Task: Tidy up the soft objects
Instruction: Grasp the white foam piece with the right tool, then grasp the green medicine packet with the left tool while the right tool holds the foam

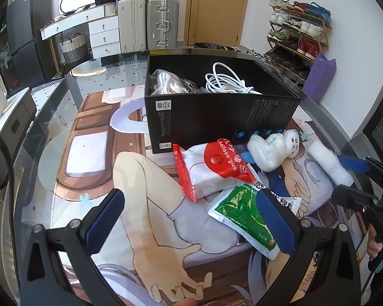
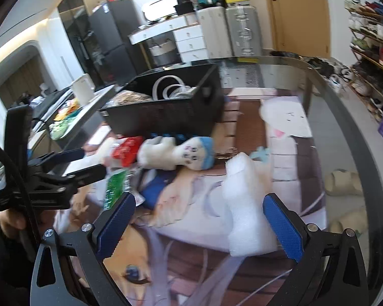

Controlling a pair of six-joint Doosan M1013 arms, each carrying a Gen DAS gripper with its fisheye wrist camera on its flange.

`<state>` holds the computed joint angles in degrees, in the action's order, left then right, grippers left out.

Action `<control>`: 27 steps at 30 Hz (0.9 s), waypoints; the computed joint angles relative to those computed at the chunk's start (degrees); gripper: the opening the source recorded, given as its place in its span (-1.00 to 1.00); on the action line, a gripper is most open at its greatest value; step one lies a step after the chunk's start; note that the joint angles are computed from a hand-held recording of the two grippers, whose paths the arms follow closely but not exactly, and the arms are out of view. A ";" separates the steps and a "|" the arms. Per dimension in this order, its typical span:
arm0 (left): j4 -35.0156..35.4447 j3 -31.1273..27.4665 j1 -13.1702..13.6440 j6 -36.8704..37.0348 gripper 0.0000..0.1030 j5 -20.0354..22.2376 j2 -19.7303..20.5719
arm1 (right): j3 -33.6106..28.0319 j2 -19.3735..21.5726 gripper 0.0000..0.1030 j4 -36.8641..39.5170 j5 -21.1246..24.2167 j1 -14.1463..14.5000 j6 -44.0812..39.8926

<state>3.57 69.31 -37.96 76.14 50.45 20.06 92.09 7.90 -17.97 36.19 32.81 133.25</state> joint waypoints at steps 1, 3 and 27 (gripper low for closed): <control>-0.16 0.00 0.00 0.08 1.00 0.08 0.01 | 0.08 -0.08 0.97 0.11 -0.26 0.10 -0.43; -0.16 -0.04 -0.07 -0.04 1.00 0.24 0.05 | 0.13 -0.12 0.96 -1.35 0.34 0.32 0.68; -7.46 -1.26 -0.51 10.56 1.00 4.85 0.87 | -0.12 1.08 -0.15 -4.59 5.50 0.75 1.13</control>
<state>-3.89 68.05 -38.47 86.70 55.30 20.92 91.97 8.97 -22.56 41.69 33.56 134.38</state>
